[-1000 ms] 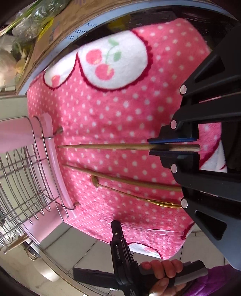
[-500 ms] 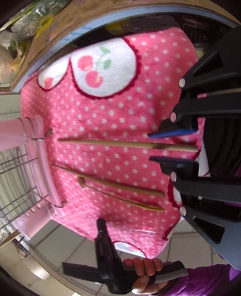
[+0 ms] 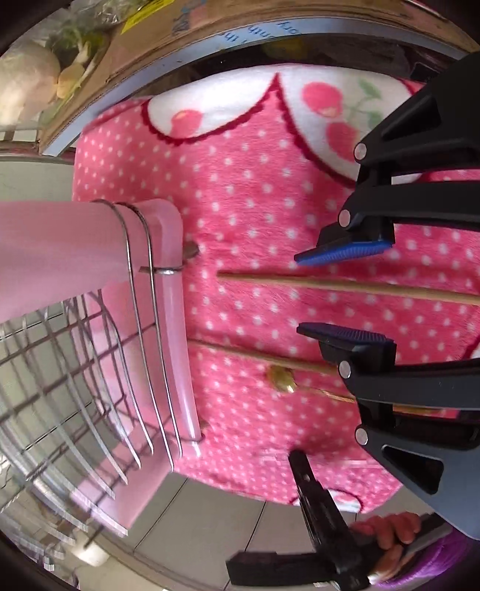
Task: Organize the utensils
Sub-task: 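Grasp a wooden chopstick with the right tool while the left tool holds the clear utensil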
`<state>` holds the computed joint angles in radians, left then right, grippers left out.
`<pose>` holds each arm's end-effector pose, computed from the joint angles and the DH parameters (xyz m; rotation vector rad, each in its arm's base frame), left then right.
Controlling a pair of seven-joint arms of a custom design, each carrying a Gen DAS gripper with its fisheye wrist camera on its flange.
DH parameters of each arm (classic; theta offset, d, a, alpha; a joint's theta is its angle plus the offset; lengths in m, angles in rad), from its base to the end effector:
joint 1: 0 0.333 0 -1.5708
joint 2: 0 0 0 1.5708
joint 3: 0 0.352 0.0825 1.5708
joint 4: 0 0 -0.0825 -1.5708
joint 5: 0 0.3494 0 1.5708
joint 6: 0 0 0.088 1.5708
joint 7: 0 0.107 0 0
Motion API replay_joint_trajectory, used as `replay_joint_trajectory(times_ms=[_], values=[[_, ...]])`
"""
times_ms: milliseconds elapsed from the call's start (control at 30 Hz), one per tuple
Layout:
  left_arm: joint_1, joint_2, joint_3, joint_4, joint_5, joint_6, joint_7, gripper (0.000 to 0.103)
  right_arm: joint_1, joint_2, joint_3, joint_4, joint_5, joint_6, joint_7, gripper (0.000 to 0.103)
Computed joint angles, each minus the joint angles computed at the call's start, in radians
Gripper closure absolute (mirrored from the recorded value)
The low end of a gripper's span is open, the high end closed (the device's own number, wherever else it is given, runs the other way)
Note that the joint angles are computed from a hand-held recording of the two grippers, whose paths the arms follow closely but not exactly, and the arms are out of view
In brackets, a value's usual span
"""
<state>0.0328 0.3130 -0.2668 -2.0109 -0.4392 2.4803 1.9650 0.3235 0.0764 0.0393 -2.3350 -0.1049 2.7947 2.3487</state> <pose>0.5876 -0.1270 0.3775 1.7792 -2.3647 0.5778 0.4893 0.1906 0.4059 -1.6185 2.2510 -0.1849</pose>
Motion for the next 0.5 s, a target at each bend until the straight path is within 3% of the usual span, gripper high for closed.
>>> replay_joint_trajectory(times_ms=[100,200,367,433,500], values=[[-0.018,0.008,0.01,0.02,0.047,-0.016,-0.033,0.099,-0.008,0.048,-0.005,0.047,0.022,-0.065,-0.026,0.086],[-0.035,0.008,0.016,0.022,0.096,-0.008,-0.068,0.099,0.009,0.067,-0.022,0.053,-0.005,-0.05,-0.019,0.096],[-0.045,-0.007,0.002,-0.006,0.131,0.053,-0.077,0.1,0.036,0.045,-0.043,-0.003,-0.08,0.043,0.073,0.097],[-0.012,-0.03,-0.033,-0.03,0.043,0.075,-0.013,0.101,0.042,0.011,-0.048,-0.051,-0.113,0.101,0.117,0.097],[0.006,-0.059,-0.047,-0.056,-0.032,0.102,0.051,0.101,0.05,-0.03,-0.06,-0.092,-0.226,0.141,0.226,0.097]])
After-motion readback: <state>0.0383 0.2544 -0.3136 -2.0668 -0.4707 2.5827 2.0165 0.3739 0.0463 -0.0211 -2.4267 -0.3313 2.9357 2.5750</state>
